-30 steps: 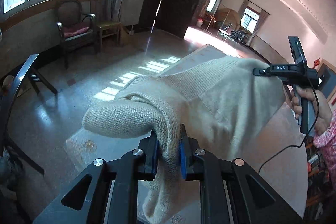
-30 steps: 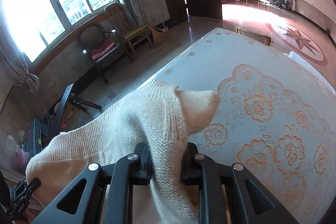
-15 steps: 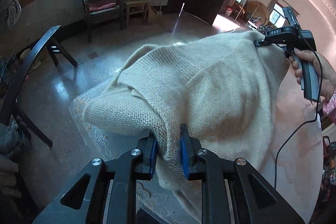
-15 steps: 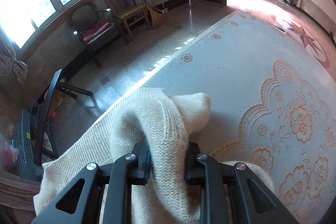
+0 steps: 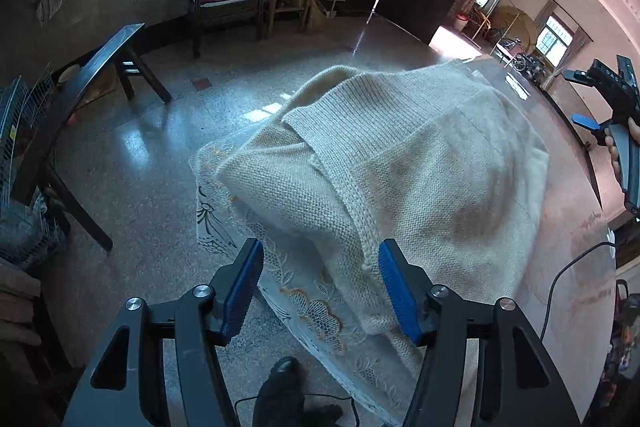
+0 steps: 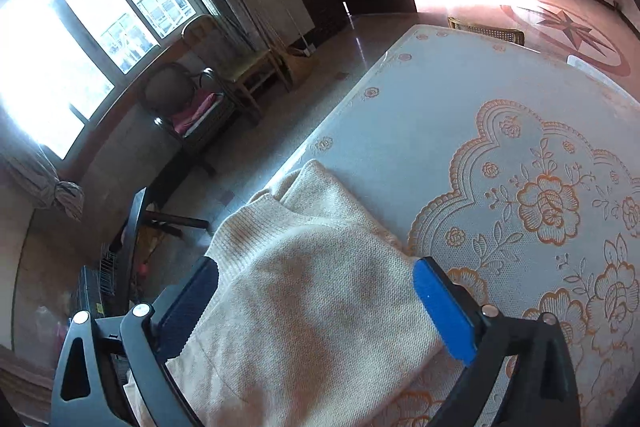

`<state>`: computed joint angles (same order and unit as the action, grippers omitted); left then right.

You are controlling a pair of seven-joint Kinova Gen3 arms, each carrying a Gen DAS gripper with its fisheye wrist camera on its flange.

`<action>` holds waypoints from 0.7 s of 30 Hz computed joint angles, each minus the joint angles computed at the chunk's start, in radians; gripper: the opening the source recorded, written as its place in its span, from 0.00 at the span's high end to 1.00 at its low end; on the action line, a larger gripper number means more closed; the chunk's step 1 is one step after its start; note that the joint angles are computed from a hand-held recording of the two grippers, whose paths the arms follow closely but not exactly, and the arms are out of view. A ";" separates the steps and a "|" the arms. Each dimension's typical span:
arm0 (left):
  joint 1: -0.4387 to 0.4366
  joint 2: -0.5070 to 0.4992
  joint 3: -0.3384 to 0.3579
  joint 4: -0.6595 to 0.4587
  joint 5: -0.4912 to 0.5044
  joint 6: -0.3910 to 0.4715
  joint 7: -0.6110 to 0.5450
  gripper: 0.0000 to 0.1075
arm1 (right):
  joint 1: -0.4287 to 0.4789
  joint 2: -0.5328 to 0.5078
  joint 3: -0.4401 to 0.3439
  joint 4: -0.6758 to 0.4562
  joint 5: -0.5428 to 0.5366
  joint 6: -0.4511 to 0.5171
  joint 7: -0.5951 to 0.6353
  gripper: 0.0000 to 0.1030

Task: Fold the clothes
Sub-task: 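Lower the folded sweater onto the table and open both grippers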

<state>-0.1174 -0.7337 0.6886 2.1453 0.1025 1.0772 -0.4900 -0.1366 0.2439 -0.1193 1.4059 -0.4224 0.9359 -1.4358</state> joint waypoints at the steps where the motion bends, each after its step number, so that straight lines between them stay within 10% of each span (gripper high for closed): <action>1: -0.001 -0.011 -0.002 -0.010 -0.010 0.014 0.004 0.43 | 0.016 -0.034 -0.007 0.030 -0.024 -0.002 0.029 0.03; 11: -0.119 -0.020 0.087 -0.182 -0.065 0.082 -0.041 0.38 | -0.069 -0.398 0.032 0.364 -0.142 -0.039 0.236 0.02; 21: -0.373 -0.038 0.295 -0.442 -0.004 0.255 -0.154 0.31 | -0.172 -0.544 0.001 0.511 -0.052 -0.027 0.051 0.02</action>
<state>-0.4908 -0.7722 0.9840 1.7032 0.0984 1.3326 -0.6436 -0.3087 -0.3000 -0.1184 1.9170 -0.4746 0.9086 -1.3843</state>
